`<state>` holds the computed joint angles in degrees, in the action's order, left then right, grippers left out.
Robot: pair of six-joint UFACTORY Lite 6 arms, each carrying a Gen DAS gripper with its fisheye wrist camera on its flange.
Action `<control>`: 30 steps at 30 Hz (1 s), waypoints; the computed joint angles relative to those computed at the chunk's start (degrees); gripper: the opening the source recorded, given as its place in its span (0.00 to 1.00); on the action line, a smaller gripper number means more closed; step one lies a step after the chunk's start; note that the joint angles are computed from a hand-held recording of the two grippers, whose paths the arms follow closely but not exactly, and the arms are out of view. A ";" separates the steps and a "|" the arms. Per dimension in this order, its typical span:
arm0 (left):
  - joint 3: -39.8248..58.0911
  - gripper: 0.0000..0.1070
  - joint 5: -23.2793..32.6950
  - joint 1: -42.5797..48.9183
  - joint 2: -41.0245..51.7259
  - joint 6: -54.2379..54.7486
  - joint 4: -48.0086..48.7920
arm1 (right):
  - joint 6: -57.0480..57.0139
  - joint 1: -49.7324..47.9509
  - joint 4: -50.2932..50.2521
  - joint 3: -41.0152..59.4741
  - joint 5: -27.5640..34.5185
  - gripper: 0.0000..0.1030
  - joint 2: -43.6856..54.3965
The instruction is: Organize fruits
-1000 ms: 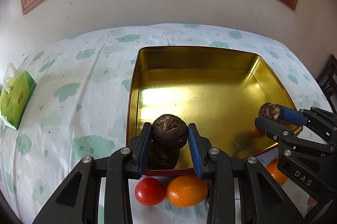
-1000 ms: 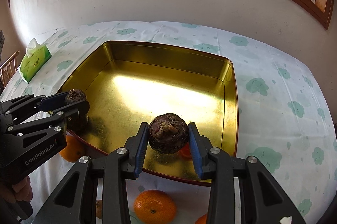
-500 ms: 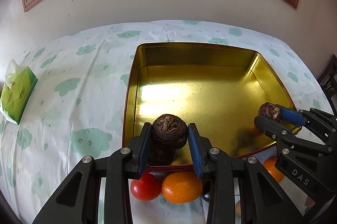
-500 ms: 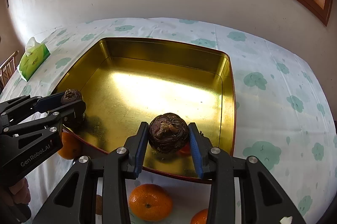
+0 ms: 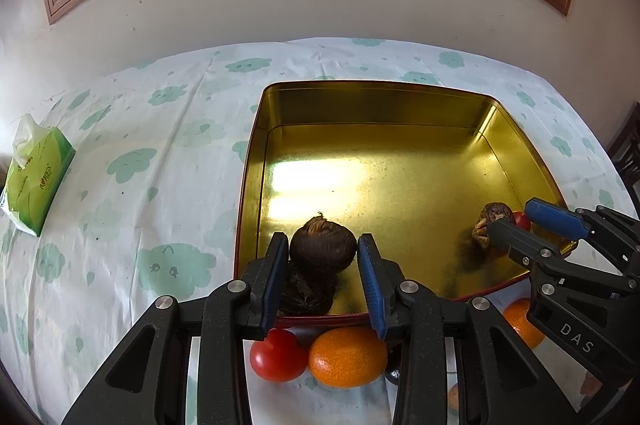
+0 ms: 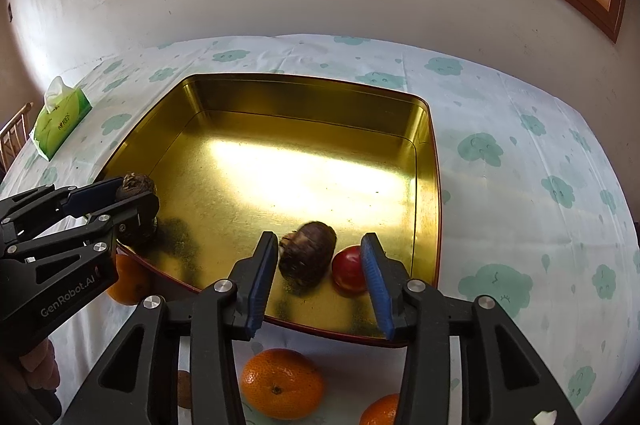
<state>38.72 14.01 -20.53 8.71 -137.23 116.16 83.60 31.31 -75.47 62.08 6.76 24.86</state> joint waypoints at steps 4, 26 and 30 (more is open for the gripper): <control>-0.22 0.39 -0.23 0.53 -0.11 -1.13 1.04 | 1.88 -0.17 -1.64 -0.11 -0.35 0.40 0.00; -15.23 0.39 11.99 -14.68 -23.37 19.21 -29.68 | 26.15 3.04 -21.72 -19.42 0.81 0.41 -21.62; -19.22 0.39 15.40 -20.89 -27.74 19.13 -35.55 | 23.67 3.98 -17.98 -24.76 1.09 0.41 -27.88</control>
